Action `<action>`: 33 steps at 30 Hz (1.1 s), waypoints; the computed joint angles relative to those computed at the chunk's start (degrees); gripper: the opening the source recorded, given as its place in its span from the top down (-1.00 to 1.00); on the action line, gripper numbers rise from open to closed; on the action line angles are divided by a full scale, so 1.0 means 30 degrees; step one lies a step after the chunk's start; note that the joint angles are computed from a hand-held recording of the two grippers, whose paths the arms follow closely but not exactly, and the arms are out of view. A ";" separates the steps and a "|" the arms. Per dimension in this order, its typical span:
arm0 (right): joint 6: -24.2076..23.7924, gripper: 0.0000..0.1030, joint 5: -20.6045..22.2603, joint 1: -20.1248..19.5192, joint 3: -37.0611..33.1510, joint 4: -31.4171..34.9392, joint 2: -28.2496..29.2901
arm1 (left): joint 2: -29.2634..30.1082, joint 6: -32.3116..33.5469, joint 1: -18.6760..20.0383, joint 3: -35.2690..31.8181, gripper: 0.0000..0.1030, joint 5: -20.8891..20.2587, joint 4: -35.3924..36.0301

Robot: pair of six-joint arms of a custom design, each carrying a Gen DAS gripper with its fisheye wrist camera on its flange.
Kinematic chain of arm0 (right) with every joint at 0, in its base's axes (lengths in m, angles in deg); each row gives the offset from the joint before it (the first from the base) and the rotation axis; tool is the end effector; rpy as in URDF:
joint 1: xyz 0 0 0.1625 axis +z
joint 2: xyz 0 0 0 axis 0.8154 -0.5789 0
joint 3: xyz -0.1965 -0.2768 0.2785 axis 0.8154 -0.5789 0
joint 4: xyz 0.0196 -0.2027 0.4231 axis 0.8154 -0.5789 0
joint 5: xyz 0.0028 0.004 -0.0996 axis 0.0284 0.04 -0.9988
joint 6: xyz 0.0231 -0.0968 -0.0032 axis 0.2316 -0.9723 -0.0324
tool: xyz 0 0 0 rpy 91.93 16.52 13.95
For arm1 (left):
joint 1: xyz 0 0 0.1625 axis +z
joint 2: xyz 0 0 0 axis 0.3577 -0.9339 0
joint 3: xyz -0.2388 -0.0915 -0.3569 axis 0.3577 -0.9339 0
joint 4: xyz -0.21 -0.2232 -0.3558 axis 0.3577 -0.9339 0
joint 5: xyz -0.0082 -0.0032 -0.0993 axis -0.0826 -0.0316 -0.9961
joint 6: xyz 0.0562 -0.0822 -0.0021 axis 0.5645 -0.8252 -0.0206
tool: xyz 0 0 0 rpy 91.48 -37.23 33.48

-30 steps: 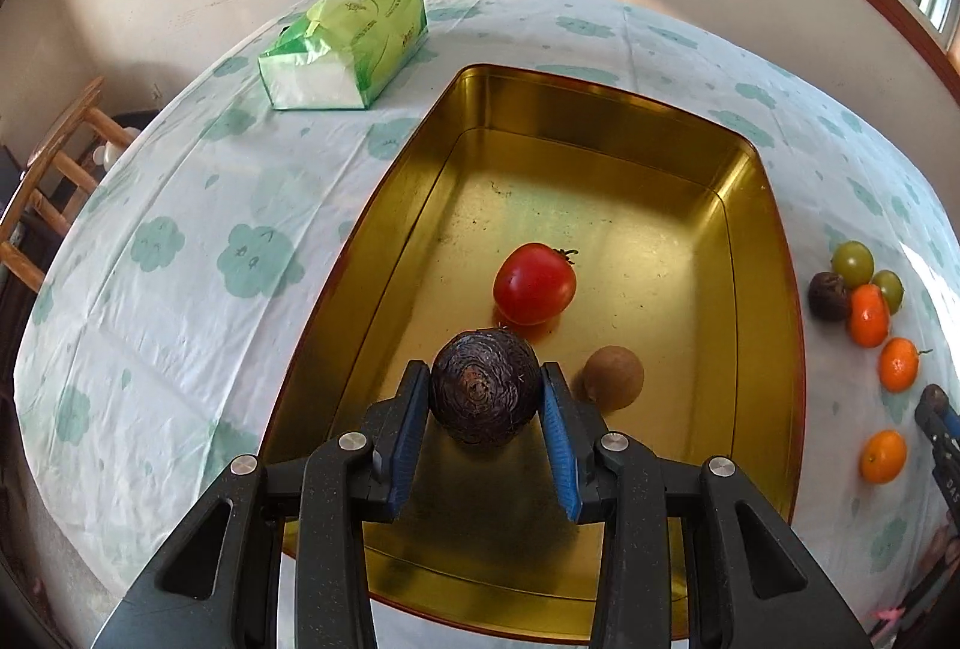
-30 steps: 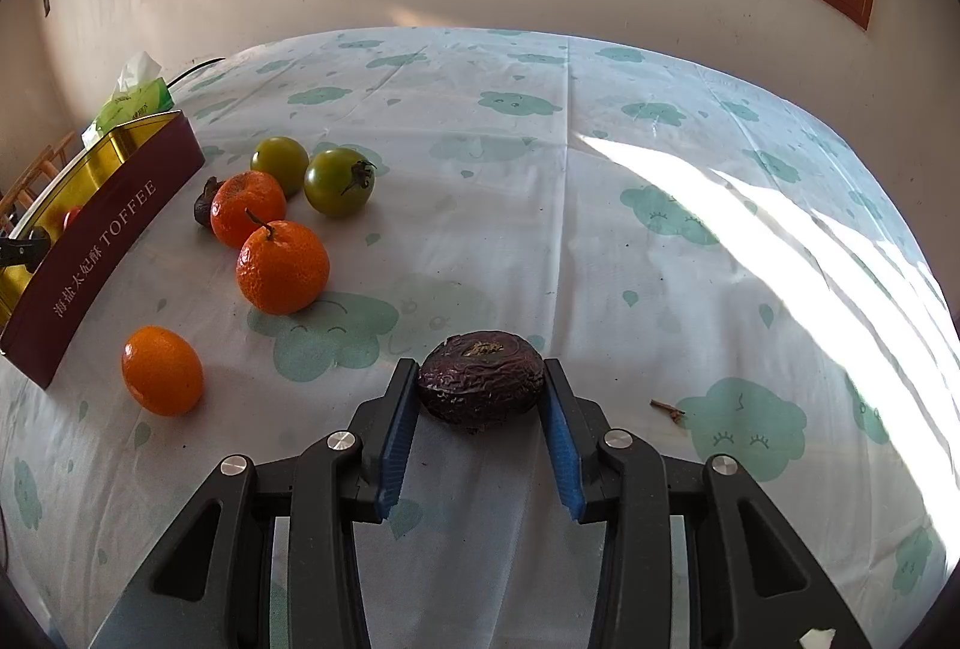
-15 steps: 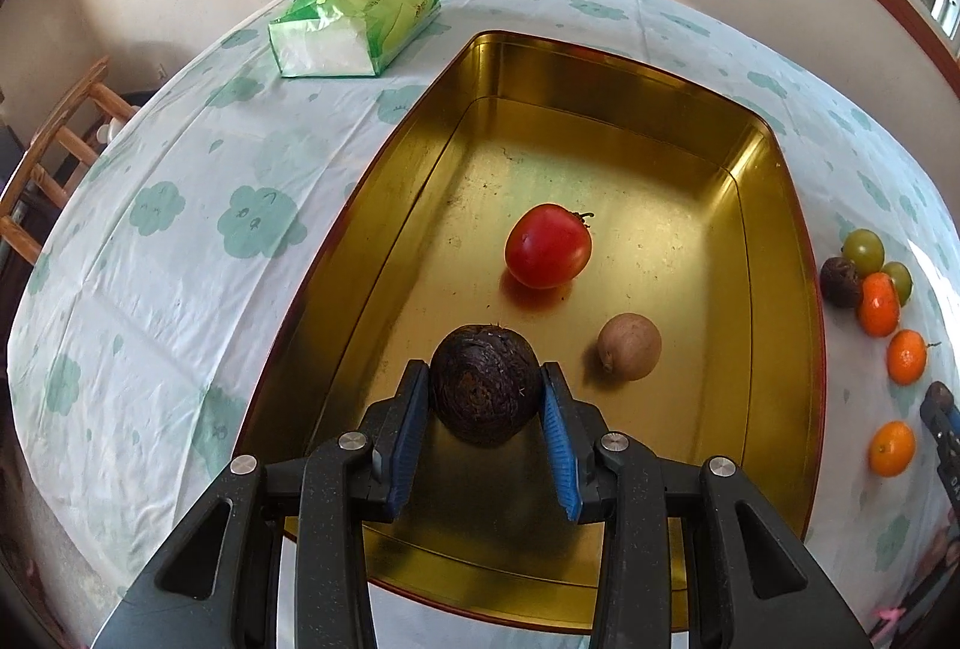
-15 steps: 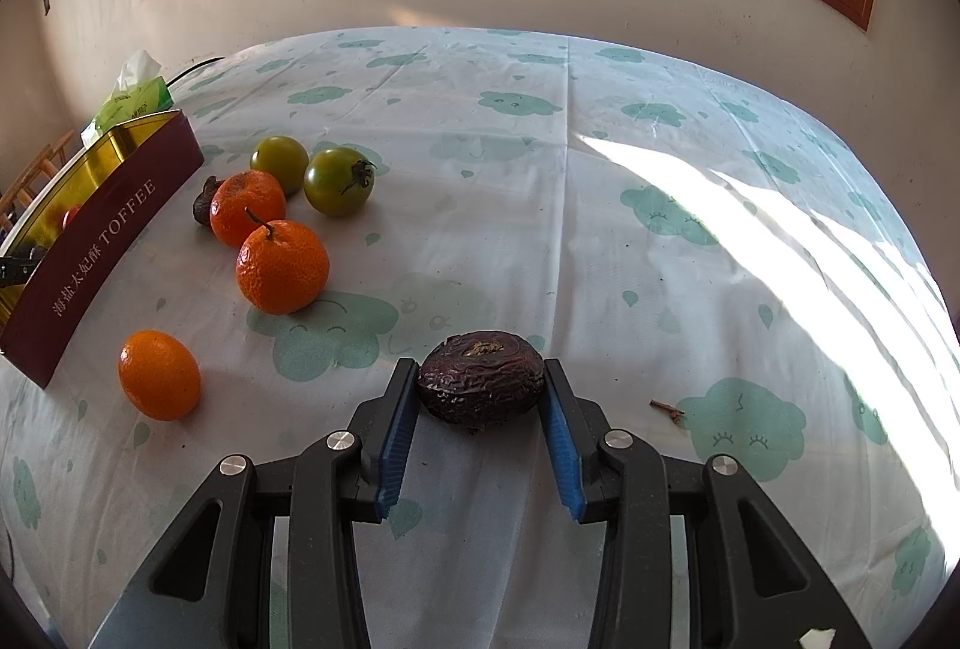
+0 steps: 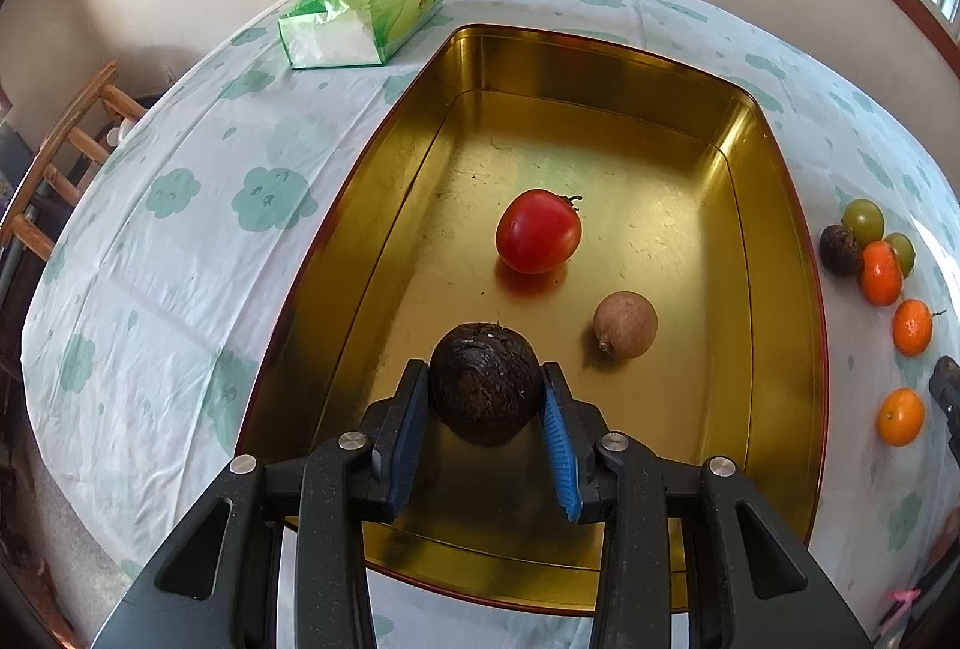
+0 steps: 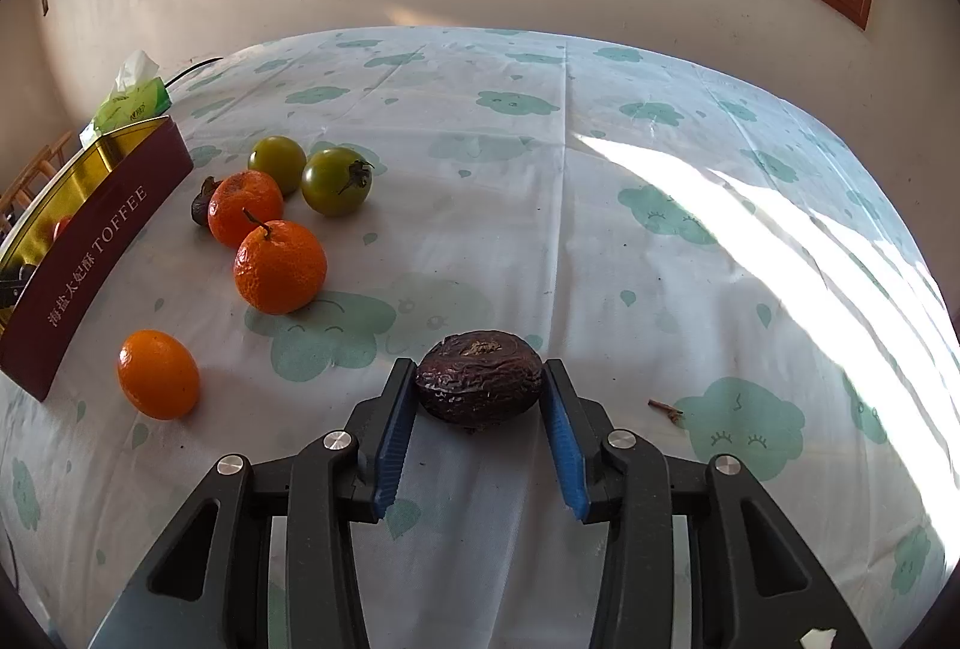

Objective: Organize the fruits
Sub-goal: 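Lower the dark dried fruit into the gold tin with the left gripper, then carry the dark dried fruit into the tin with the right gripper and release it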

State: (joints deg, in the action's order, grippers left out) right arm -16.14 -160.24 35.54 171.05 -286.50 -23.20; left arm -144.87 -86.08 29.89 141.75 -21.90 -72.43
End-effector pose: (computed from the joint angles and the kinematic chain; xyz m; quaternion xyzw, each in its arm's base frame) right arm 0.0863 -0.4288 0.1229 0.1748 -0.8799 0.2914 0.3322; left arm -0.0736 -0.4303 0.1882 0.0008 0.8863 -0.2489 0.3905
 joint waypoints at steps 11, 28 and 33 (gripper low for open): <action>-0.0023 0.24 0.0012 -0.0021 0.0009 -0.0022 -0.0001 | 0.0068 0.0262 -0.0175 0.0044 0.10 0.0121 -0.0068; 0.0759 0.31 -0.0034 0.1494 -0.0326 0.0991 -0.0361 | -0.2605 -0.0707 -0.2472 0.1392 -0.30 0.1700 0.1252; 0.1577 0.31 0.1395 0.3721 -0.1356 0.3547 0.0049 | -0.4499 -0.2340 -0.2910 0.1765 -0.39 0.1913 0.3283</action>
